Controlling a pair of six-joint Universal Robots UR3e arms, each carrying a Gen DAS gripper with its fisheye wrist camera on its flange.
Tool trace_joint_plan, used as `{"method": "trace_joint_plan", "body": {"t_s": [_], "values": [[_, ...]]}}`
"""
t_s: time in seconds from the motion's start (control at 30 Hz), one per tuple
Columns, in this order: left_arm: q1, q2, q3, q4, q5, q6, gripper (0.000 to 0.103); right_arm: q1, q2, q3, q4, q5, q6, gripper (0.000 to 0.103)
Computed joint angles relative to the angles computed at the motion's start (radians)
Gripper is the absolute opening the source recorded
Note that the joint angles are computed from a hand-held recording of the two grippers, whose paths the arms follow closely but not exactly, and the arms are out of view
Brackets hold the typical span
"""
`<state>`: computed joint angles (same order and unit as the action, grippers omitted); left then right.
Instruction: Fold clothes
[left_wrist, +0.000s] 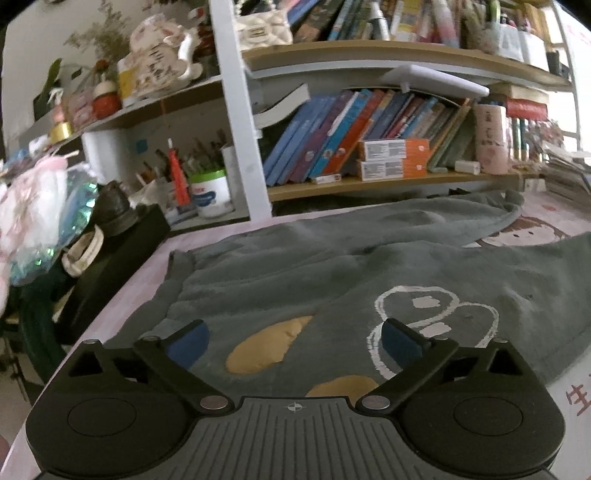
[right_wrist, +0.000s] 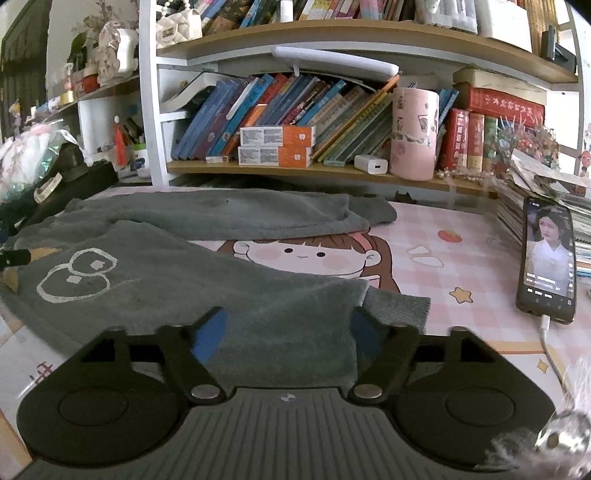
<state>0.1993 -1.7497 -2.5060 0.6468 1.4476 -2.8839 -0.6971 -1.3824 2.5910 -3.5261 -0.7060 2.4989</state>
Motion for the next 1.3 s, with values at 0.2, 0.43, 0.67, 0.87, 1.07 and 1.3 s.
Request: {"method": "trace_joint_plan", "body": {"t_s": [0.2, 0.43, 0.67, 0.87, 1.07, 1.3], "values": [[-0.012, -0.03, 0.014, 0.038, -0.006, 0.032, 0.103, 0.017, 0.009, -0.018, -0.005, -0.005, 0.01, 0.091], [0.0, -0.016, 0.056, -0.03, -0.001, 0.053, 0.103, 0.06, 0.009, -0.065, 0.045, -0.036, -0.013, 0.092], [0.048, 0.036, 0.116, -0.17, -0.047, 0.109, 0.103, 0.116, -0.029, -0.188, 0.241, -0.048, -0.093, 0.093], [0.1, 0.046, 0.224, -0.345, -0.1, 0.167, 0.103, 0.188, -0.011, -0.43, 0.54, -0.081, -0.166, 0.093], [0.148, -0.017, 0.411, -0.526, -0.145, 0.158, 0.103, 0.289, 0.126, -0.755, 0.738, -0.167, -0.187, 0.092], [0.152, -0.144, 0.665, -0.682, -0.139, 0.177, 0.103, 0.382, 0.423, -1.266, 0.915, -0.313, -0.022, 0.089]]}}
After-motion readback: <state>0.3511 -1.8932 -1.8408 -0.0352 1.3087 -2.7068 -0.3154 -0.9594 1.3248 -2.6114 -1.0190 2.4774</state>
